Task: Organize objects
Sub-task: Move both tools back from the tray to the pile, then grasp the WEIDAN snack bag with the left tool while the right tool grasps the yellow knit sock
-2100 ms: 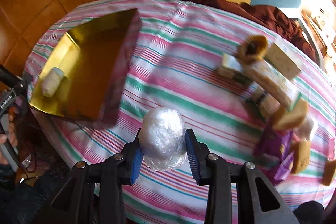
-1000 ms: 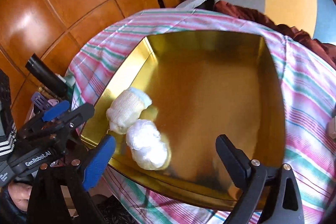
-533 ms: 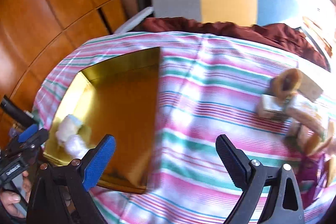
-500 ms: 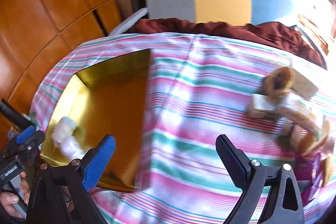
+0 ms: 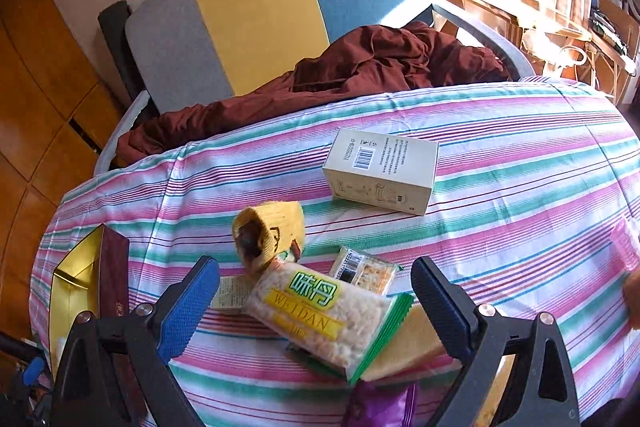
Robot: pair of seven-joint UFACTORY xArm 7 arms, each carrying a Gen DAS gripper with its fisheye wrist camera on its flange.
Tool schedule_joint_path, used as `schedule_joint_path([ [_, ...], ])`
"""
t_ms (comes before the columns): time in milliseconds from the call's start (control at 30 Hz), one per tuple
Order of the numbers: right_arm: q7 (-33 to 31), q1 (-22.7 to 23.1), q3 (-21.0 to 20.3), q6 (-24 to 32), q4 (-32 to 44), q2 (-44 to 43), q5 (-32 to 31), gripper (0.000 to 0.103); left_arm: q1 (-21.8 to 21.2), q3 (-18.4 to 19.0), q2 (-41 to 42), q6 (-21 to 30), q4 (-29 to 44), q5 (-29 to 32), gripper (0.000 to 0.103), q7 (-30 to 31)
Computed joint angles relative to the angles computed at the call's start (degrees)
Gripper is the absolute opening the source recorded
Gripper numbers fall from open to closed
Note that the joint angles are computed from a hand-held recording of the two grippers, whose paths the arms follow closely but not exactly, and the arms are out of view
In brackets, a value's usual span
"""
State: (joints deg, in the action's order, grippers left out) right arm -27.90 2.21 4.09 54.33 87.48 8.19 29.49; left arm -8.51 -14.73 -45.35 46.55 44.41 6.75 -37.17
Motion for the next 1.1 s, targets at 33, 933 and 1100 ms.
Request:
schedule_joint_path([
  [33,0.45,0.17,0.03,0.29,1.07,1.17,-0.62,0.098,-0.24,-0.36,1.05,-0.17,0.67,0.01,0.092,0.23],
  [933,-4.68,-5.45,0.74,15.82,7.31,5.09,18.45,0.098,-9.01,0.23,36.01,-2.32,22.26,-0.43,0.092,-4.01],
  [1100,-4.88,-5.87,0.55,13.52,6.97,4.68,19.00,0.098,-10.97,1.56,42.77,-1.37,27.51,0.30,0.092,-10.17],
])
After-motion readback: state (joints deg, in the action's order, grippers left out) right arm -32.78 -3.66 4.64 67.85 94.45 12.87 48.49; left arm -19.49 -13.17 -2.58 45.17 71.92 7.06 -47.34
